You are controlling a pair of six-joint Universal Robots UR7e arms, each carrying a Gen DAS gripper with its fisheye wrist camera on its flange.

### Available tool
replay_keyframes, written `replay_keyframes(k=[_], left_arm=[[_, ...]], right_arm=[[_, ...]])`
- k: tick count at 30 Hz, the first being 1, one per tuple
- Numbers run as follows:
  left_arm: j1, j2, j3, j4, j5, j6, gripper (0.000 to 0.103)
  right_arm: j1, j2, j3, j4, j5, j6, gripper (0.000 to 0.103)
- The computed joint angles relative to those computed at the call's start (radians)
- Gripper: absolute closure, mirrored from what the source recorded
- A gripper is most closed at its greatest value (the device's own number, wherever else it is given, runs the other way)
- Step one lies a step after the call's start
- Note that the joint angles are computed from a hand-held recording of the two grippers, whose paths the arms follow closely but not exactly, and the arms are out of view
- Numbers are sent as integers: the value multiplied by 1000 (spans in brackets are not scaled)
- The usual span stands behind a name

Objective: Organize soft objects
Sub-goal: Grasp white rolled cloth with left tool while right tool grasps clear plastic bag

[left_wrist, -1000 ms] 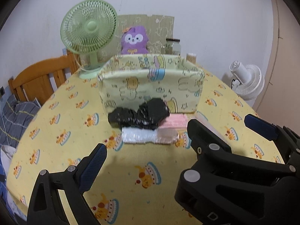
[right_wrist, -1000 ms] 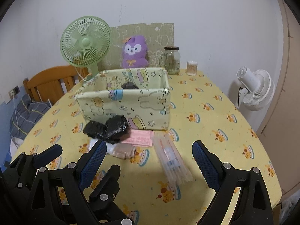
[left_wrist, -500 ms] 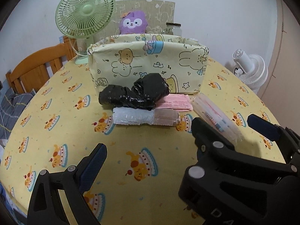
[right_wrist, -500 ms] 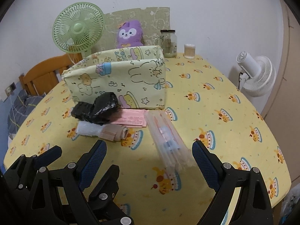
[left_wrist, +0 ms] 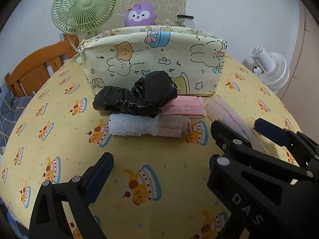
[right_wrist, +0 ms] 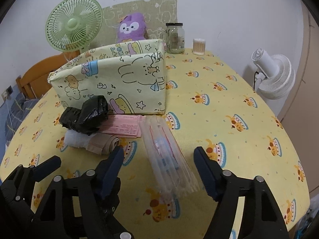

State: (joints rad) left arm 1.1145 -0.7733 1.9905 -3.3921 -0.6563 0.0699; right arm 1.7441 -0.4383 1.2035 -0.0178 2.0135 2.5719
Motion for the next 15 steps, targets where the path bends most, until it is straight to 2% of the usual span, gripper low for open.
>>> replay_keyframes(k=[3,8,15], left_arm=[[1,1,-4,14,6,-6,6],[0,6,-9,20,15,-5,6],[-11,-2,-1,-1,30,4,6]], right_arm=[[-2,22,-40,43,8,9,40],[-6,43,-79,97,17,40,63],[-4,21,-47,79,-3,51,74]])
